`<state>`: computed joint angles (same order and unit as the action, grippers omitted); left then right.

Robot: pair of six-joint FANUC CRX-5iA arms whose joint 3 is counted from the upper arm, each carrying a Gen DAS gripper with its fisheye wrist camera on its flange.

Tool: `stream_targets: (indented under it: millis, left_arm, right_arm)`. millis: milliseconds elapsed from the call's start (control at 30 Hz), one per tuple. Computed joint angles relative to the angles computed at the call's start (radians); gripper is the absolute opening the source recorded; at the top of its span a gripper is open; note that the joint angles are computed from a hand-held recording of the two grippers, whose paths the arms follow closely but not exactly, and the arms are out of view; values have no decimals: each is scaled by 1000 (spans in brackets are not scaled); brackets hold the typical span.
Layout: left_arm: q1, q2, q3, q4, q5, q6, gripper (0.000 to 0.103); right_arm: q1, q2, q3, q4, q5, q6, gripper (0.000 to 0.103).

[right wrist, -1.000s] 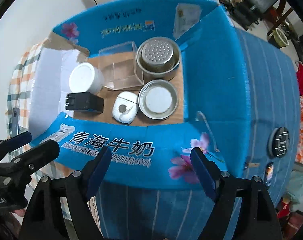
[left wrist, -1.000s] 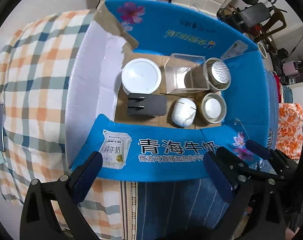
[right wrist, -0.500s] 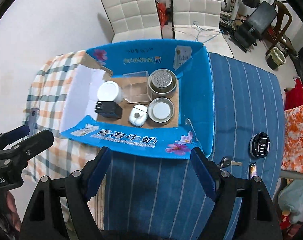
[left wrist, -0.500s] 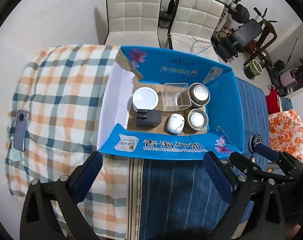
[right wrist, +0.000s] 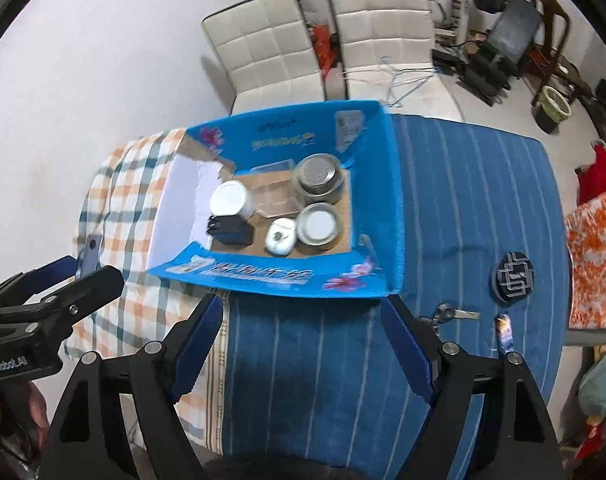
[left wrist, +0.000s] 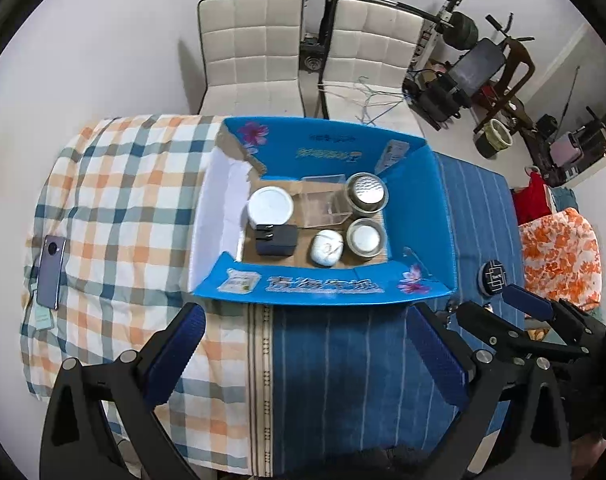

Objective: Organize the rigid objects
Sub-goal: 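Move the left tool to the key set while the right tool reaches the black round tin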

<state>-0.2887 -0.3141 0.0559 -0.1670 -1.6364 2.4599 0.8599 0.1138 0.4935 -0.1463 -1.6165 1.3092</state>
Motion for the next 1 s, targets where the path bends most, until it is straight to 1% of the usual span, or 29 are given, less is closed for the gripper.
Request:
stream_targets:
  millis: [100, 167, 200, 267, 333, 367, 467, 500, 533, 567, 600, 633, 667, 733, 767, 833, 933, 967, 1000]
  left_arm:
    - [-48, 52, 37, -15, 28, 15, 103]
    - [-81, 108, 69, -14, 56, 3, 103]
    - [-96, 140, 84, -5, 81, -8, 103]
    - [-130, 209, 110, 12, 137, -26, 103]
    - [-154, 265, 125, 41, 191, -49, 103]
    - [-169, 298, 131, 57, 226, -61, 103]
    - [-206, 398, 156, 93, 293, -91, 103]
    - [-214, 430, 163, 105, 304, -94, 103]
    - [-218, 453, 159, 126, 326, -97, 102]
    - [-220, 475, 153, 146, 350, -100, 97]
    - [-222, 506, 160, 164, 355, -103, 91]
    - [-224, 530, 164, 181, 361, -109, 89]
    - [-231, 567, 179, 186, 363, -116, 83]
    - [-250, 623, 223, 169, 330, -123, 82]
    - [-253, 665, 247, 178, 314, -135, 82]
    - [-249, 699, 248, 194, 316, -137, 82]
    - [-245, 754, 272, 197, 302, -113, 82]
    - [-246, 769, 289, 186, 288, -102, 75]
    - [-247, 783, 307, 177, 271, -99, 54]
  right_arm:
    - [-64, -27, -36, 15, 11, -21, 84]
    - [-112, -42, -69, 47, 18, -32, 84]
    - [-148, -49, -93, 72, 22, -39, 84]
    - [-208, -46, -110, 86, 14, -46, 84]
    - [-291, -34, -126, 91, 2, -48, 84]
    - [-316, -33, -136, 95, 9, -45, 84]
    - [-390, -28, -184, 128, 36, -20, 84]
    - [-414, -29, -207, 130, 53, -7, 84]
    - [-434, -28, -223, 131, 64, 3, 84]
    - [-456, -26, -238, 121, 77, 18, 84]
    - [-478, -26, -256, 110, 94, 36, 84]
    - [-488, -23, -271, 113, 105, 44, 84]
    - [-499, -19, -287, 119, 116, 52, 84]
    - [-522, -5, -310, 106, 140, 80, 84]
    - [-518, 1, -316, 102, 149, 83, 84]
    - [-529, 11, -329, 90, 170, 113, 84]
    - [-536, 43, -315, 70, 186, 150, 84]
    - [-533, 55, -310, 71, 197, 157, 84]
    - [-524, 71, -303, 83, 202, 160, 84]
